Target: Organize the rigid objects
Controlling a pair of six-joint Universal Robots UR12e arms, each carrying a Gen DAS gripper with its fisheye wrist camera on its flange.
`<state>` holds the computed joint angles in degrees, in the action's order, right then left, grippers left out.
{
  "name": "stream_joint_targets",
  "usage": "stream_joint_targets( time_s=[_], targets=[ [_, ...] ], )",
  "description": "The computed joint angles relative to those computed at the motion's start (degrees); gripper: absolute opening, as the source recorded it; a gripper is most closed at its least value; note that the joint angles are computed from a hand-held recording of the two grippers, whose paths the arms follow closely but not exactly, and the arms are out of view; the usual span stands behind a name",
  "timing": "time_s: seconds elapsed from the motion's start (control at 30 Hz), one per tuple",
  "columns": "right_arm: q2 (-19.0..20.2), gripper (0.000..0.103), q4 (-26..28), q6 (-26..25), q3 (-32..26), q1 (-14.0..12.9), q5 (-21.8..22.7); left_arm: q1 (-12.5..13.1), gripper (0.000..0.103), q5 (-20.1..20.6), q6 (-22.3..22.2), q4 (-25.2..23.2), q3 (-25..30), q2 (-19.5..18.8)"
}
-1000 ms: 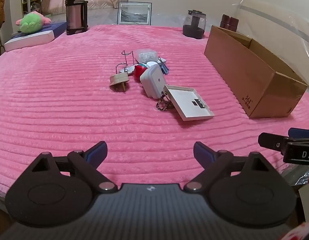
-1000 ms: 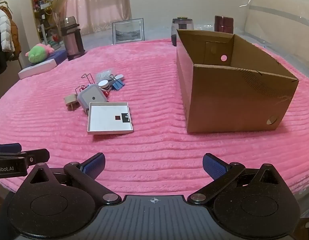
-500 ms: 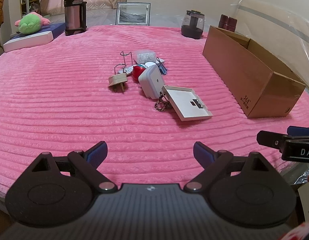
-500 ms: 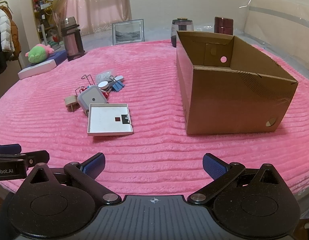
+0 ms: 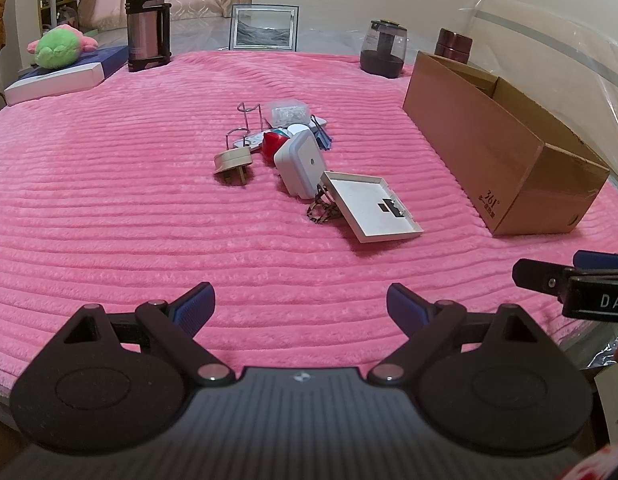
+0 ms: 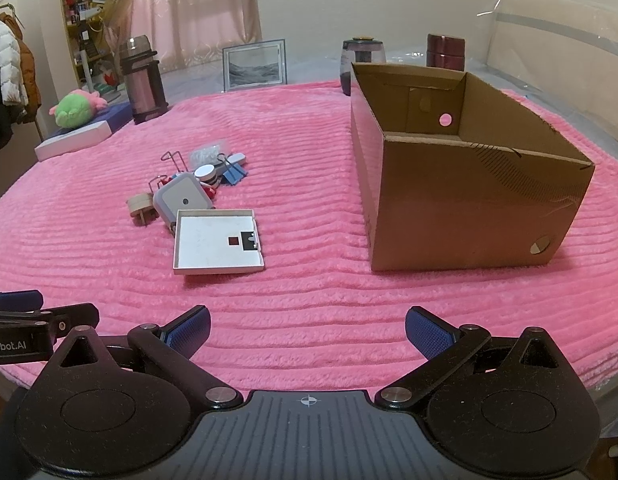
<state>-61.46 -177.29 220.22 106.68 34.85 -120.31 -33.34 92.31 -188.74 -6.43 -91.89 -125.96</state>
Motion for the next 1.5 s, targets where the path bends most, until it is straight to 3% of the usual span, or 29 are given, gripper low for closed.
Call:
stream_joint_targets(
  time_s=[0.97, 1.5],
  targets=[
    [0.4, 0.101, 0.1, 0.2, 0.0, -0.2, 0.2, 0.1, 0.091, -0.3, -0.3, -0.2, 0.1, -0.4],
    [1.9, 0.101, -0.9, -0.8, -1.3, -0.3, 1.2, 1.2, 0.089, -2.7, -1.6, -0.2, 0.3, -0.9]
  ],
)
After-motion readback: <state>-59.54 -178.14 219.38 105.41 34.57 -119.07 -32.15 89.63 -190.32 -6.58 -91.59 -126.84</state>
